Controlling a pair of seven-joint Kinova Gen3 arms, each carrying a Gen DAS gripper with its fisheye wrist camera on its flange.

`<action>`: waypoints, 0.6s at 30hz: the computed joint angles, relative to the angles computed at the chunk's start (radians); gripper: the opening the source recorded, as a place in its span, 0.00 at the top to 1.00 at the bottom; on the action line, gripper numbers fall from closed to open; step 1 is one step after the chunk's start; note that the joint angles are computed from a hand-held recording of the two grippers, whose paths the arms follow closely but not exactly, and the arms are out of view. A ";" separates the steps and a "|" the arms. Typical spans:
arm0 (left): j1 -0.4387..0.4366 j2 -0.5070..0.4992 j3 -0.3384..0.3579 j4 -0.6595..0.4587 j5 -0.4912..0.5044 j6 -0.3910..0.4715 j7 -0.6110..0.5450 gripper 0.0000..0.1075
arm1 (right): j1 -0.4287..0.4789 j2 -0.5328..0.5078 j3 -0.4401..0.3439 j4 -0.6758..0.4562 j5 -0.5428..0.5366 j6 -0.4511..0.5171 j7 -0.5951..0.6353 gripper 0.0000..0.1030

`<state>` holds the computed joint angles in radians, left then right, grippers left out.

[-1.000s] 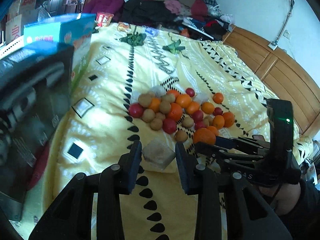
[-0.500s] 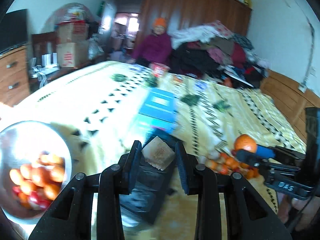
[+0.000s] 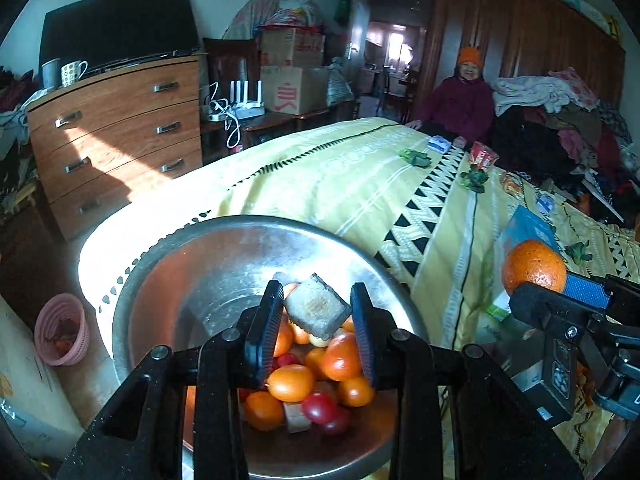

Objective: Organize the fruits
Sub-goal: 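Carry the orange with the right tool and the chunk with the left tool over the steel bowl, then open the left tool to drop the chunk while the right tool releases the orange into the bowl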

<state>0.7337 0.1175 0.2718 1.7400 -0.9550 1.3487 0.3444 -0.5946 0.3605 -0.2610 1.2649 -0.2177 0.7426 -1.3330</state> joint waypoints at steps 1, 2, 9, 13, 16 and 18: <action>-0.004 -0.006 -0.003 0.014 0.008 -0.006 0.007 0.67 | -0.019 0.007 0.002 -0.009 0.012 0.010 -0.014 0.58; -0.011 -0.015 -0.006 0.032 0.016 -0.017 0.014 0.67 | -0.037 0.020 0.006 -0.023 0.024 0.021 -0.026 0.58; -0.057 -0.025 -0.002 0.078 0.071 -0.054 -0.030 0.67 | -0.102 0.078 0.028 -0.082 0.071 0.074 -0.114 0.58; -0.076 -0.024 -0.010 0.089 0.091 -0.094 -0.055 0.67 | -0.122 0.100 0.039 -0.100 0.088 0.097 -0.171 0.58; -0.085 -0.035 -0.011 0.104 0.098 -0.118 -0.059 0.67 | -0.137 0.108 0.045 -0.110 0.109 0.113 -0.199 0.58; -0.092 -0.042 -0.011 0.114 0.102 -0.133 -0.057 0.67 | -0.146 0.111 0.045 -0.114 0.123 0.119 -0.210 0.58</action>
<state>0.6419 0.0758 0.2608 1.8544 -0.8533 1.2155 0.2870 -0.7408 0.4715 -0.2155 1.1505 -0.0951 0.8616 -1.5430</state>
